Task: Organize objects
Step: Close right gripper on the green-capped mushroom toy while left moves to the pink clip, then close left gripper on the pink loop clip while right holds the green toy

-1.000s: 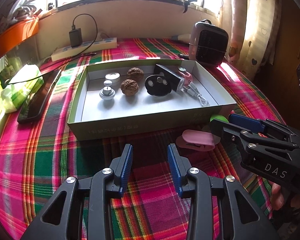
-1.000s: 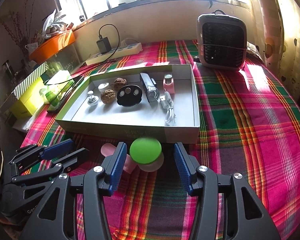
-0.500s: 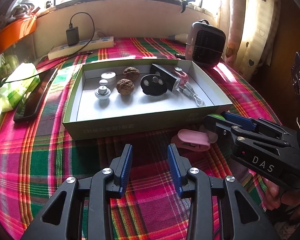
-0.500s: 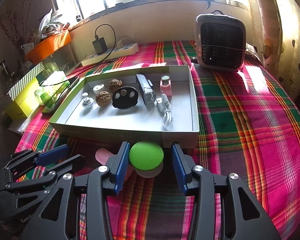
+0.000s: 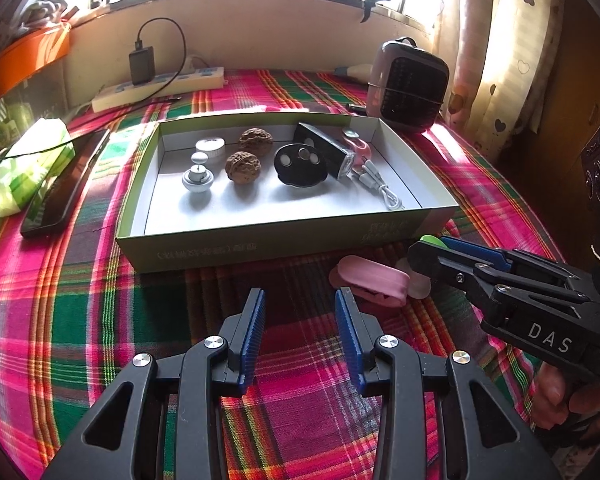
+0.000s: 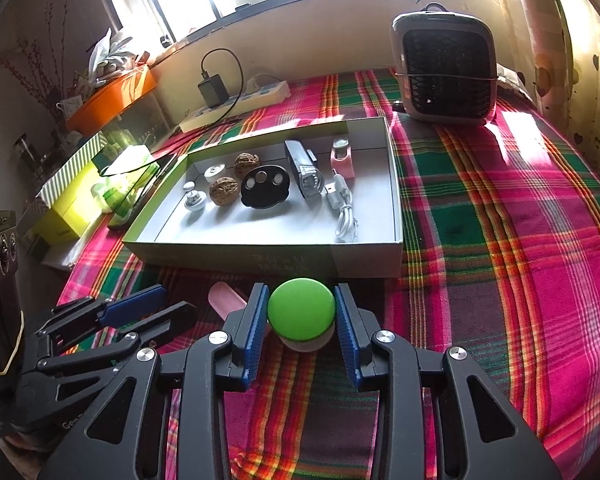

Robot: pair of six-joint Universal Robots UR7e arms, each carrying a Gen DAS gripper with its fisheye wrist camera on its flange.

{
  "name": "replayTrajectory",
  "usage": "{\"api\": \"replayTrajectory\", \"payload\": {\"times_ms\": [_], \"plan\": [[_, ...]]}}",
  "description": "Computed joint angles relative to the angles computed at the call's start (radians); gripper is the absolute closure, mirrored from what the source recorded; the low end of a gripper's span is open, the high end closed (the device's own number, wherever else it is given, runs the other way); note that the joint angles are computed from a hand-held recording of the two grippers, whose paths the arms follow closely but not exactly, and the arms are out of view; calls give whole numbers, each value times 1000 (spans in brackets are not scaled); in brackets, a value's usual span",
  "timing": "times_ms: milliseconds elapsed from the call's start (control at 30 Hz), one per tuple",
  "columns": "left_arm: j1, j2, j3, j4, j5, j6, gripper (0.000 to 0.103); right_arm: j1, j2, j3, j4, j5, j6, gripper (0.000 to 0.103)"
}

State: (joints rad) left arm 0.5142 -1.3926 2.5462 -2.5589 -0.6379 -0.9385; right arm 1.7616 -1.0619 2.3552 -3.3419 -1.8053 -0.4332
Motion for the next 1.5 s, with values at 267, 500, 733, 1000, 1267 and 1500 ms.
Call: {"api": "replayTrajectory", "payload": {"times_ms": [267,500,733,1000,1267,1500], "plan": [[0,-33,9,31,6,-41,69,-4,-21,5,99,70,24,68],[0,-46,16,29,-10,-52,69,-29,-54,8,168,141,48,68],[-13,-45,25,-22,-40,-25,64,-9,-49,30,47,59,16,68],[-17,10,5,-41,-82,9,63,5,-24,41,-59,-25,-46,68],[-12,54,-16,-17,-77,-6,63,-7,-30,50,-80,-28,-55,68],[-8,79,-26,-24,-60,0,63,-11,-28,53,-80,-26,-58,68]]}}
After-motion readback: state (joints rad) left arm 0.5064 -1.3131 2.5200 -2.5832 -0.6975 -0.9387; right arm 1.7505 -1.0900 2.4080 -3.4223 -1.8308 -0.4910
